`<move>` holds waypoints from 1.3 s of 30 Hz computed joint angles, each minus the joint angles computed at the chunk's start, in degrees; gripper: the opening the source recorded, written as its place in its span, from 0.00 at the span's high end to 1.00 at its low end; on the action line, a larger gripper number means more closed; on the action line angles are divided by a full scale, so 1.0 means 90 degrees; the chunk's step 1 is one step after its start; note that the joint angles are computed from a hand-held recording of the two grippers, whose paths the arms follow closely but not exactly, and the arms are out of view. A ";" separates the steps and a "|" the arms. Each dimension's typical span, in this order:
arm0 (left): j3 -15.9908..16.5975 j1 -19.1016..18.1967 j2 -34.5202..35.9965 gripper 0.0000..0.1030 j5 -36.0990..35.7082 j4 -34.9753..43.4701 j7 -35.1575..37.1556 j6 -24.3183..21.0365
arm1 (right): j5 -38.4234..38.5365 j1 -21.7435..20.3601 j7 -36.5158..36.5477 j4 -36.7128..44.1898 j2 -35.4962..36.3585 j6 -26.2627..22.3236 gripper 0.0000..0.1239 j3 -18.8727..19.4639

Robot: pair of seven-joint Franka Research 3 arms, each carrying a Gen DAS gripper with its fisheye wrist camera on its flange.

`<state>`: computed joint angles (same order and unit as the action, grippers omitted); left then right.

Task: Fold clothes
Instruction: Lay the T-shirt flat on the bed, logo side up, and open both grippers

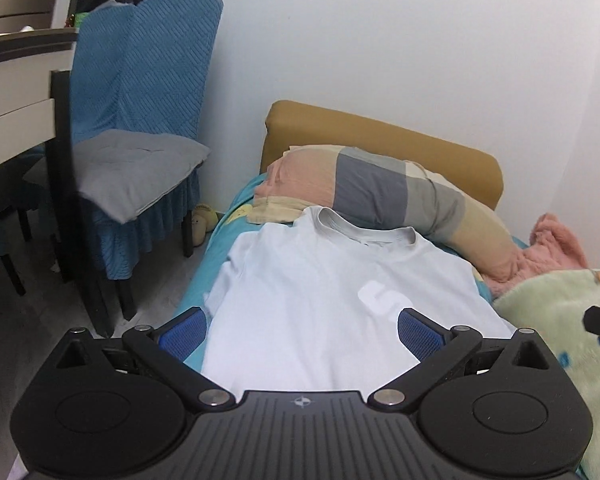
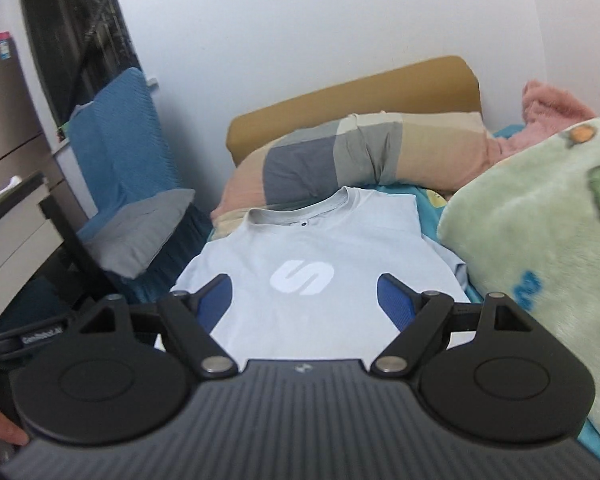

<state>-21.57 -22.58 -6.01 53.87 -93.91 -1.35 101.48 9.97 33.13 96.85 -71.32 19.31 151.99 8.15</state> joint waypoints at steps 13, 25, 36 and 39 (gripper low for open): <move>-0.0203 -0.0328 -0.0252 0.00 -0.0020 -0.0455 -0.0765 -0.0354 | 0.1085 -0.0276 -0.1256 -0.2160 -0.1342 0.1135 0.35 0.0406; -0.0220 0.0044 -0.0938 0.00 -0.0505 -0.1323 -0.1141 0.0100 | 0.1163 -0.0244 -0.0846 -0.2089 -0.1158 0.1295 0.35 0.0279; 0.0168 0.0615 -0.1295 0.01 -0.1349 -0.1849 -0.0971 0.0765 | 0.0695 -0.0193 -0.0272 -0.1914 -0.0936 0.1099 0.35 0.0200; 0.0335 0.0841 -0.1384 0.02 -0.1499 -0.2115 -0.1040 0.1228 | 0.0590 -0.0165 -0.0166 -0.1841 -0.0824 0.1063 0.35 0.0176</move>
